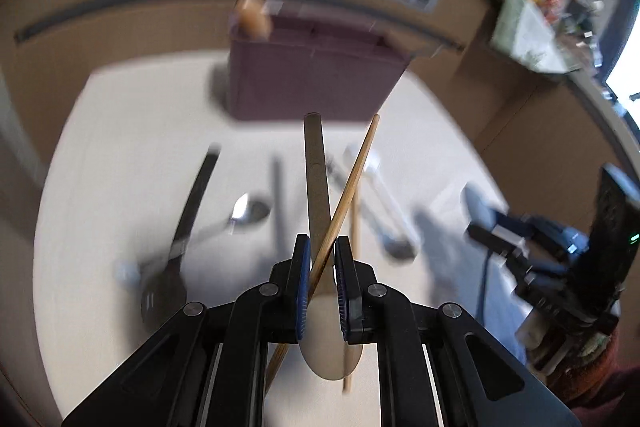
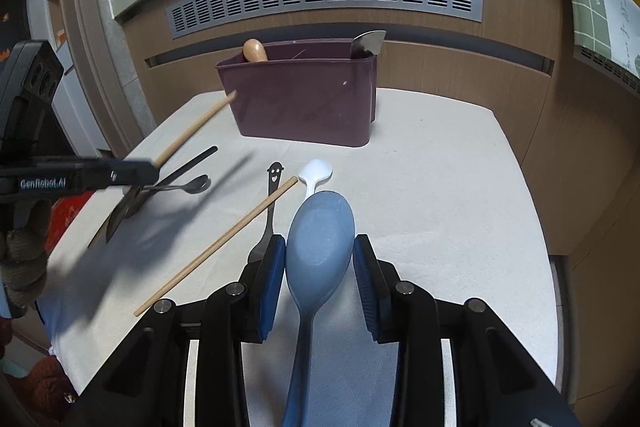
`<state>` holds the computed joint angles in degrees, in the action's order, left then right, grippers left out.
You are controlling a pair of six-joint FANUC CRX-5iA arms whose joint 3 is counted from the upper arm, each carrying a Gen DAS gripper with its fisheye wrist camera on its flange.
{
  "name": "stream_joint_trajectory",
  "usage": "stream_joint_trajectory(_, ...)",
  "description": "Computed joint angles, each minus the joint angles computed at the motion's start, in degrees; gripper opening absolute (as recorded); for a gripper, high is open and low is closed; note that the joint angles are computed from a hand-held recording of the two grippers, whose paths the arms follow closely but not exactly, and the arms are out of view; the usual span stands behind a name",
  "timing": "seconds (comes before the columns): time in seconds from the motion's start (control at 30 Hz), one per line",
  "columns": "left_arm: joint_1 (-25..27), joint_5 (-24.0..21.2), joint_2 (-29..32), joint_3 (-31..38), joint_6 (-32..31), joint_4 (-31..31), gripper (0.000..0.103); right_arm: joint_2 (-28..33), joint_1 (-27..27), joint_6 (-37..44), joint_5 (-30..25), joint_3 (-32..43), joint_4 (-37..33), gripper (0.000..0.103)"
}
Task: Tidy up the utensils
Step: 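Lift the chopsticks with the left tool while the right tool lifts the blue spoon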
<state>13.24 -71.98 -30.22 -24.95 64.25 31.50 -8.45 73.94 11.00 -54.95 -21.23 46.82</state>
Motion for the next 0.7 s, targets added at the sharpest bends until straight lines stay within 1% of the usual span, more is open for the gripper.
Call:
stream_joint_trajectory(0.07, -1.09, -1.25, 0.56, -0.09, 1.05, -2.59, 0.013, 0.31, 0.03, 0.89, -0.34, 0.50, -0.81, 0.032)
stream_joint_trajectory(0.17, -4.09, 0.07, 0.72, -0.27, 2.14, -7.33, 0.013, 0.65, 0.01, 1.19, -0.15, 0.63, -1.31, 0.032)
stream_joint_trajectory(0.27, -7.19, 3.77, 0.44, -0.85, 0.08, -8.84, 0.013, 0.88, -0.01, 1.96, 0.06, 0.63, -2.26, 0.032)
stream_joint_trajectory(0.33, -9.68, 6.39, 0.14, -0.06, -0.43, -11.17, 0.013, 1.18, -0.08, 2.48, -0.25, 0.83, -2.80, 0.032)
stream_joint_trajectory(0.4, -10.55, 7.72, 0.13, -0.10, -3.26, -9.80, 0.014, 1.04, -0.17, 2.32, -0.11, 0.63, -2.97, 0.032)
stream_joint_trajectory(0.47, -10.85, 6.32, 1.22, 0.39, -6.92, -7.82, 0.015, 0.76, -0.27, 1.94, 0.05, 0.26, -2.97, 0.032)
stream_joint_trajectory(0.6, -14.01, 6.79, 5.27, 3.88, -3.57, -13.35, 0.015, 0.55, -0.42, 1.47, 0.30, -0.21, -3.19, 0.032)
stream_joint_trajectory(0.7, -15.12, 6.44, 8.09, 5.51, -2.33, -14.72, 0.015, 0.37, -0.50, 1.28, 0.72, -0.49, -3.22, 0.032)
